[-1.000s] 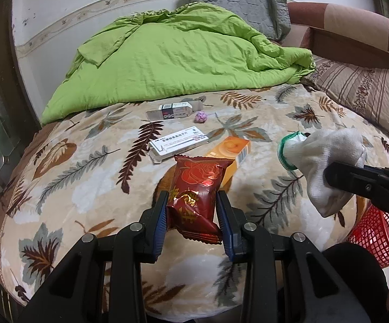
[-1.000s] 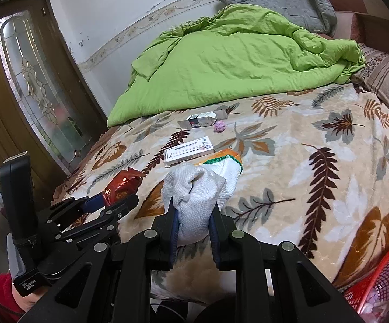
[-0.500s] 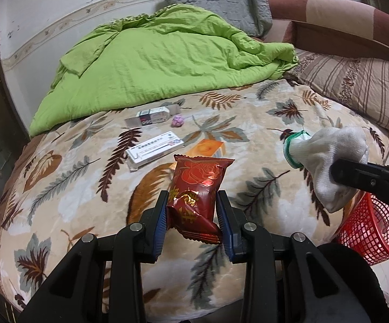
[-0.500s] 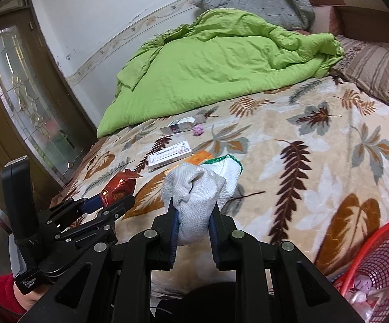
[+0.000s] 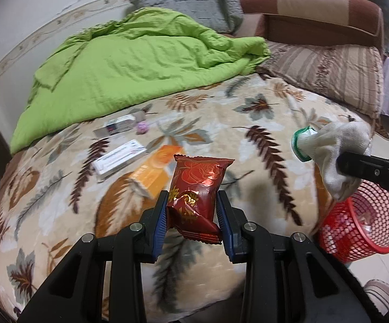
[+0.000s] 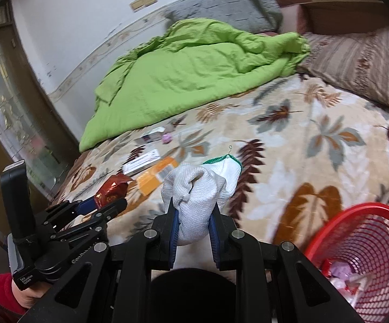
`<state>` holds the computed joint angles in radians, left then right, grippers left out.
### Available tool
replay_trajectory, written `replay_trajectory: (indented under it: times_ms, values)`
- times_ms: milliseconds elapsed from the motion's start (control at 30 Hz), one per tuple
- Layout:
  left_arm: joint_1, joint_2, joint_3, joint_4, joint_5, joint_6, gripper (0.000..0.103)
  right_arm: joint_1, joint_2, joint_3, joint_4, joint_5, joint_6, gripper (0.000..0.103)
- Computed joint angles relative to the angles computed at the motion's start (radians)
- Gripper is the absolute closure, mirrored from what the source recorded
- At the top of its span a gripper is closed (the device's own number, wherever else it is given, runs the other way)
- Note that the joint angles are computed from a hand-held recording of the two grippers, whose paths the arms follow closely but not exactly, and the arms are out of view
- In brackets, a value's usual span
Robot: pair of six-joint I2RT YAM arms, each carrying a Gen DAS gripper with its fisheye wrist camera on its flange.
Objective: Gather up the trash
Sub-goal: 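Carry the wrapper and cloth to the wastebasket and release both inside, then move the left gripper to the bed and grasp the orange medicine box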
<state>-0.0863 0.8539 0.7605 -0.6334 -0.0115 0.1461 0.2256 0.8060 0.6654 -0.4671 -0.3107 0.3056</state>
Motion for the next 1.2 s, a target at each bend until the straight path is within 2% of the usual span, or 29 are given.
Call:
replay_trajectory:
  times_ms: [200, 300, 433, 600, 667, 733, 800, 833, 1000, 1200]
  values:
    - [-0.204, 0.039, 0.054, -0.028, -0.003, -0.064, 0.069, -0.319, -0.088, -0.008, -0.163, -0.147, -0.127, 0.081]
    - [-0.324, 0.089, 0.098, -0.039, 0.018, -0.098, 0.069, -0.599, -0.1, 0.0, -0.28, -0.283, -0.273, 0.081]
    - [-0.488, 0.207, 0.182, -0.049, 0.066, -0.146, 0.069, -0.95, -0.043, 0.025, -0.423, -0.434, -0.515, 0.081]
    - [-0.639, 0.356, 0.25, -0.012, 0.094, -0.201, 0.068, -1.206, 0.076, 0.063, -0.532, -0.511, -0.725, 0.079]
    - [-0.679, 0.413, 0.269, 0.018, 0.099, -0.216, 0.062, -1.246, 0.1, 0.07, -0.548, -0.507, -0.762, 0.077]
    - [-0.703, 0.442, 0.28, 0.025, 0.1, -0.221, 0.042, -1.267, 0.124, 0.078, -0.56, -0.502, -0.781, 0.06]
    - [-0.718, 0.44, 0.275, 0.033, 0.097, -0.233, 0.029, -1.308, 0.144, 0.087, -0.575, -0.523, -0.808, 0.047]
    - [-0.72, 0.431, 0.27, 0.036, 0.098, -0.233, 0.025, -1.318, 0.143, 0.089, -0.575, -0.529, -0.812, 0.044]
    - [-0.701, 0.373, 0.25, 0.007, 0.051, -0.221, 0.021, -1.291, 0.113, 0.087, -0.566, -0.534, -0.791, 0.044]
    - [-0.574, 0.276, 0.2, -0.044, 0.043, -0.176, 0.019, -1.074, 0.008, 0.058, -0.496, -0.491, -0.619, 0.043]
